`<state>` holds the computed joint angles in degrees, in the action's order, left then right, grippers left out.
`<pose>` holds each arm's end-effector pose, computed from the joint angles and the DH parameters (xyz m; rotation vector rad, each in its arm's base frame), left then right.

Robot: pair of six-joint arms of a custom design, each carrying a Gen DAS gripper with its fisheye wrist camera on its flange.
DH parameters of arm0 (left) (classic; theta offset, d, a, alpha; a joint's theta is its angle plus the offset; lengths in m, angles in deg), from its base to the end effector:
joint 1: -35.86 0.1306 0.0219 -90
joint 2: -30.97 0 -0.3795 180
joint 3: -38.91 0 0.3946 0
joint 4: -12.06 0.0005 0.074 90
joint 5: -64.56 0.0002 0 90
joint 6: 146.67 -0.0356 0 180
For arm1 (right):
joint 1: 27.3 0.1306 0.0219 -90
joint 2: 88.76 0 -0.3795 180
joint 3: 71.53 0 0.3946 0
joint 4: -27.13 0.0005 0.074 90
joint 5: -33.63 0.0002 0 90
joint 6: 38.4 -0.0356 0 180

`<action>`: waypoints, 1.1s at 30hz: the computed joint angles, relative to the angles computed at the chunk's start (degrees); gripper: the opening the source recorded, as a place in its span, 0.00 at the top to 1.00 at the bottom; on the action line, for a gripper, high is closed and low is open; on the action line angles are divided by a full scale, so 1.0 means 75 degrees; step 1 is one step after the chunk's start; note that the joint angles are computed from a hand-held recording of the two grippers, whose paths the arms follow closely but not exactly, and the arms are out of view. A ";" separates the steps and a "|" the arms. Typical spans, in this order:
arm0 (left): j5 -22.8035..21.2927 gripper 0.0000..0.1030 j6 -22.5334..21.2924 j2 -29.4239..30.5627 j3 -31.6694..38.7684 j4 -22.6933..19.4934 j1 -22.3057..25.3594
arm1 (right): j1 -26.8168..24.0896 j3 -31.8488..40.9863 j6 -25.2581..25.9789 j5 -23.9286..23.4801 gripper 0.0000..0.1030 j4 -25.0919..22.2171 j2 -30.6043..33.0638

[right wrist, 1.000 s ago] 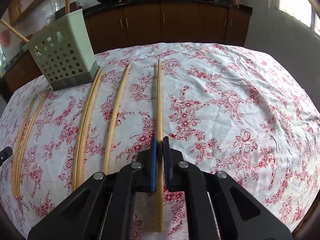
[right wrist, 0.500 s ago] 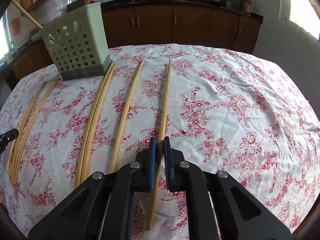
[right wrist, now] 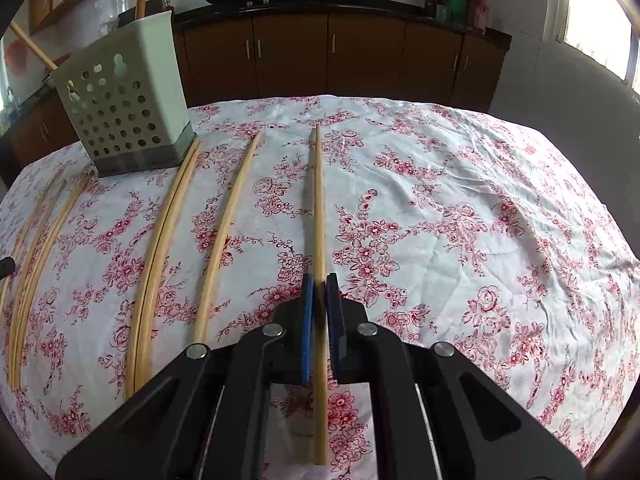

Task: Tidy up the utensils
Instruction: 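Lift both held chopsticks upright toward the green utensil holder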

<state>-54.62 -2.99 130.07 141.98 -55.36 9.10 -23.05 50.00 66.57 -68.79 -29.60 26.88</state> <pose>0.4740 -0.2201 0.4386 -0.7213 2.3630 0.1144 0.6449 0.0551 0.4288 -0.4997 2.3865 0.1830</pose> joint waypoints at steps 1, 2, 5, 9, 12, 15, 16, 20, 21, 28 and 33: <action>-0.0001 0.90 0.0010 -0.0042 -0.0044 0.0007 -0.0009 | 0.0005 0.0000 0.0001 0.0012 0.92 0.0004 0.0001; -0.0001 0.90 0.0013 -0.0043 -0.0045 0.0006 -0.0012 | 0.0015 -0.0010 0.0012 0.0039 0.92 0.0016 -0.0005; 0.0003 0.90 0.0008 -0.0050 -0.0043 0.0001 -0.0008 | 0.0025 -0.0095 0.0064 0.0110 0.92 0.0073 -0.0061; 0.0032 0.90 0.0021 -0.0074 -0.0082 0.0062 -0.0003 | 0.0006 -0.0075 0.0016 0.0014 0.92 0.0035 -0.0051; 0.0068 0.90 0.0028 -0.0113 -0.0134 0.0128 0.0010 | -0.0033 -0.0014 -0.0010 -0.0081 0.92 -0.0015 -0.0010; 0.0085 0.90 0.0042 -0.0137 -0.0164 0.0161 0.0010 | -0.0034 0.0005 -0.0001 -0.0065 0.92 -0.0020 0.0000; 0.0085 0.90 0.0044 -0.0141 -0.0166 0.0159 0.0008 | -0.0041 0.0014 0.0003 -0.0065 0.92 -0.0023 0.0004; 0.0089 0.90 0.0041 -0.0145 -0.0171 0.0162 0.0011 | -0.0040 0.0012 0.0001 -0.0062 0.92 -0.0021 0.0003; 0.0090 0.90 0.0041 -0.0143 -0.0170 0.0165 0.0011 | -0.0041 0.0010 0.0007 -0.0060 0.92 -0.0019 0.0003; 0.0090 0.90 0.0042 -0.0142 -0.0171 0.0166 0.0010 | -0.0038 -0.0001 -0.0012 -0.0074 0.92 -0.0009 -0.0002; 0.0090 0.90 0.0041 -0.0147 -0.0179 0.0170 0.0009 | -0.0038 -0.0001 -0.0016 -0.0075 0.92 -0.0006 0.0000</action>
